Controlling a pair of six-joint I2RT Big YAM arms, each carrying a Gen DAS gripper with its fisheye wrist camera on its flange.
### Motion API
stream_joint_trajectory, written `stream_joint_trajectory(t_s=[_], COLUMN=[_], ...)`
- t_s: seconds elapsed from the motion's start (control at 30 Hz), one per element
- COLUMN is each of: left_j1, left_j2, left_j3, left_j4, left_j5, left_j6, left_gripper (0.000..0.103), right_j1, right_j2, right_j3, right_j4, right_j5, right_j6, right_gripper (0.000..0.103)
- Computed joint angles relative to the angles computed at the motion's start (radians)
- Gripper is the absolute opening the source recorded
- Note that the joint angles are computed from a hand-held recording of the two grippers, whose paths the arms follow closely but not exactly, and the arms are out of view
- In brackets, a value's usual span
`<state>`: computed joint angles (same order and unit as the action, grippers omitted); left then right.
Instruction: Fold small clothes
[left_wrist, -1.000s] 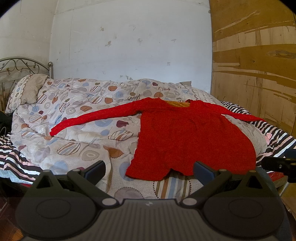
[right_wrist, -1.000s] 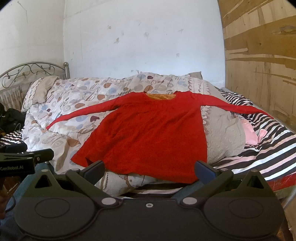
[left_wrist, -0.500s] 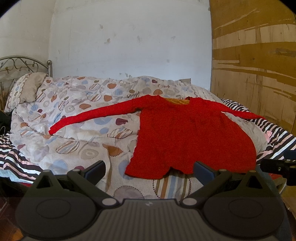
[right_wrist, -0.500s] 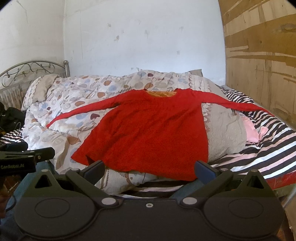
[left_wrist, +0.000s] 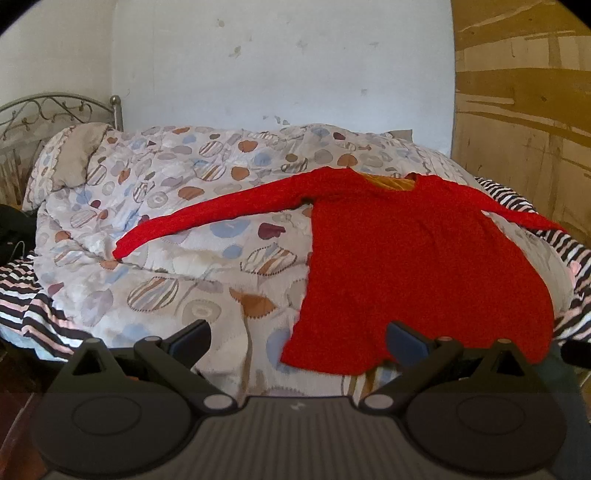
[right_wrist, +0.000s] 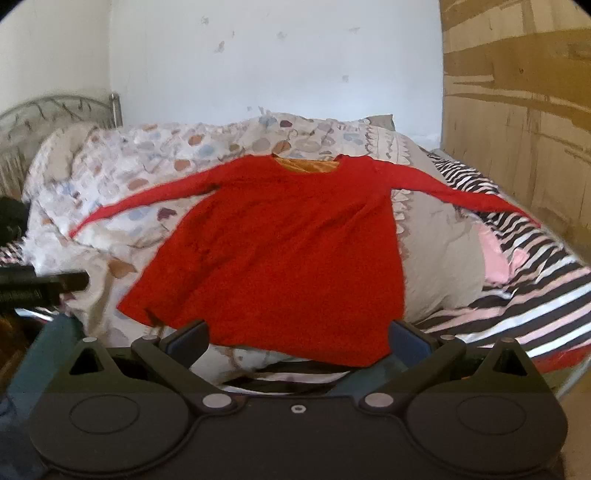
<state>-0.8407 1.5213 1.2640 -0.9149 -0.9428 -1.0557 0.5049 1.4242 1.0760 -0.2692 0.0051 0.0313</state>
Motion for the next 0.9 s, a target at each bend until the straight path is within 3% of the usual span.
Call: stream_joint_trajectory(t_s=[0.27,0.63,0.83,0.9], left_j1=[0.101,0.210,0.253,0.271], left_j2=[0.024,0.175,0.270,0.316], left_j3=[0.056,0.270,0.377,0.430], left_j4=[0.127,0.217,0.254,0.232], left_j5=[0.043,0.113,0.170,0.200], left_j6=[0.221,0.464,0.536,0.530], left_gripper=[0.103,0.103,0.103,0.103], right_j1=[-0.033,-0.094,-0.120,-0.132], right_j2=[0.080,0.220,0.305,0.326], right_j3=[0.104,0.271,0.357,0.373], right_j4=[-0.062,-0.111,-0.066,-0.022], right_j5=[0.012,-0.004,-0.026,-0.050], right_j6=[-0.018,-0.039,-0.064,-0.063], right_gripper=[0.103,0.103,0.103,0.103])
